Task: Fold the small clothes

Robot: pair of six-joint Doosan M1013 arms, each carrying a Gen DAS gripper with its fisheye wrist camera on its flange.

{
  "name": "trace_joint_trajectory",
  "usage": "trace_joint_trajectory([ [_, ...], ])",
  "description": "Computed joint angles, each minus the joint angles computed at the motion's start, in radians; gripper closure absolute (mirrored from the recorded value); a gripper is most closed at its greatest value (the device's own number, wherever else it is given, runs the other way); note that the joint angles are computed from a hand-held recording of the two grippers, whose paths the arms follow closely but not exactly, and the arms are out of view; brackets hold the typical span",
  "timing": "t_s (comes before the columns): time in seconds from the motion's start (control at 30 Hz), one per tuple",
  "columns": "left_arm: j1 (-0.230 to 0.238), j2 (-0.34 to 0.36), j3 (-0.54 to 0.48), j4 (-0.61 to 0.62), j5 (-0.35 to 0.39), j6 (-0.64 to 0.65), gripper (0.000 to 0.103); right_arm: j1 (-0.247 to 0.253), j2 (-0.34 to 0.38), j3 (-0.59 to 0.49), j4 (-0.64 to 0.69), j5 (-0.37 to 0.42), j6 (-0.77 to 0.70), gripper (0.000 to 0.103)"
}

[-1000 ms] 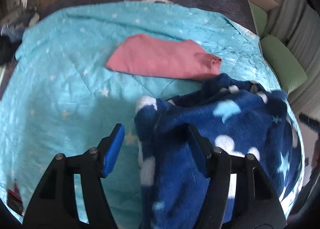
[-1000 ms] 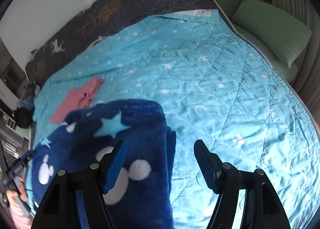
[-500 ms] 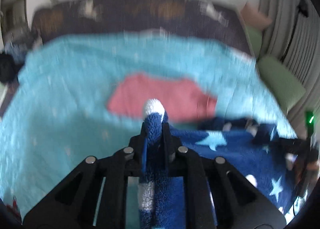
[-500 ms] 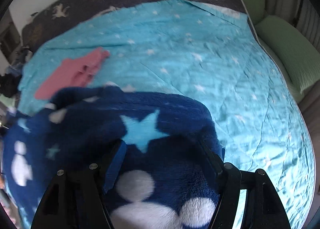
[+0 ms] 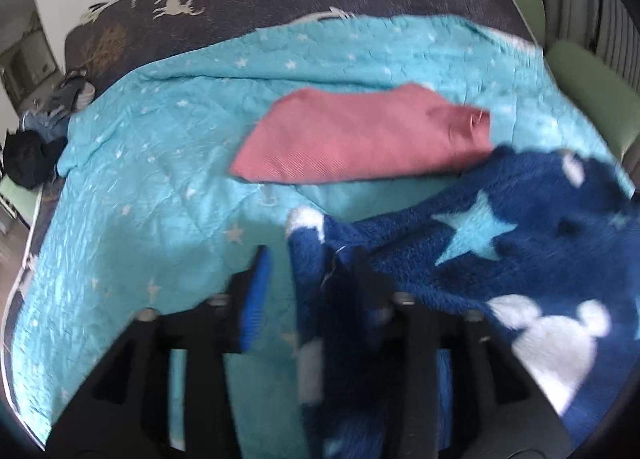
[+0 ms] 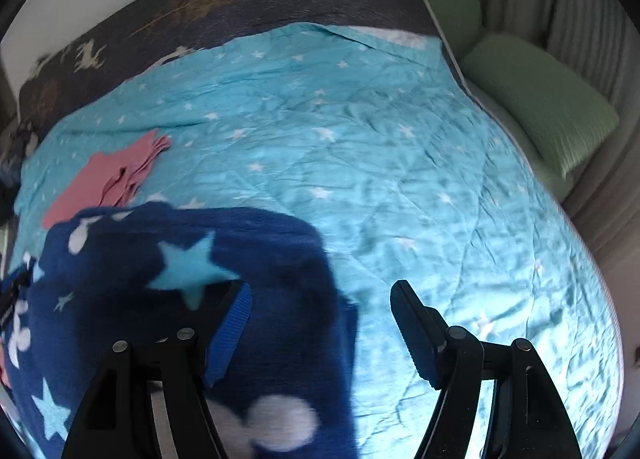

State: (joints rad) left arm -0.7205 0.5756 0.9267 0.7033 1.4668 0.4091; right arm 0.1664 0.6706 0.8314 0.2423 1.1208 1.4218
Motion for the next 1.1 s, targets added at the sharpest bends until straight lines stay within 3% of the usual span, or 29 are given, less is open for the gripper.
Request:
trace_joint_trajectory([
  [0.07, -0.011, -0.039, 0.048, 0.013, -0.039, -0.052, 0.040, -0.026, 0.018, -0.022, 0.067, 0.075, 0.009, 0.029],
  [0.17, -0.016, -0.095, 0.123, -0.081, -0.134, -0.082, 0.027, -0.061, -0.012, 0.048, 0.160, 0.089, -0.037, 0.029],
  [0.27, -0.022, -0.139, 0.199, -0.237, -0.223, -0.074, 0.026, -0.086, -0.073, 0.151, 0.221, 0.080, -0.046, 0.029],
  [0.5, -0.081, -0.265, 0.397, -0.255, -0.438, -0.312, 0.026, -0.149, -0.239, 0.414, 0.374, 0.060, -0.226, 0.029],
  [0.6, -0.088, -0.243, 0.379, -0.298, -0.428, -0.240, 0.026, -0.162, -0.255, 0.452, 0.402, 0.094, -0.218, 0.029],
  [0.67, -0.087, -0.188, 0.313, -0.336, -0.315, -0.156, 0.035, -0.153, -0.250, 0.450, 0.387, 0.096, -0.187, 0.030],
  [0.73, -0.095, -0.155, 0.287, -0.321, -0.261, -0.105, 0.039, -0.131, -0.246, 0.451, 0.319, 0.071, -0.152, 0.061],
  [0.87, -0.124, -0.172, 0.310, -0.252, -0.263, -0.186, 0.039, -0.127, -0.268, 0.482, 0.297, 0.029, -0.136, 0.059],
  [0.9, -0.129, -0.175, 0.309, -0.242, -0.254, -0.195, 0.039, -0.122, -0.278, 0.487, 0.264, 0.018, -0.132, 0.054],
  [1.0, -0.153, -0.162, 0.270, -0.199, -0.189, -0.191, 0.038, -0.093, -0.326, 0.510, 0.144, -0.058, -0.135, 0.051],
  [1.1, -0.168, -0.161, 0.258, -0.155, -0.180, -0.169, 0.029, -0.070, -0.389, 0.553, 0.131, -0.175, -0.207, 0.050],
])
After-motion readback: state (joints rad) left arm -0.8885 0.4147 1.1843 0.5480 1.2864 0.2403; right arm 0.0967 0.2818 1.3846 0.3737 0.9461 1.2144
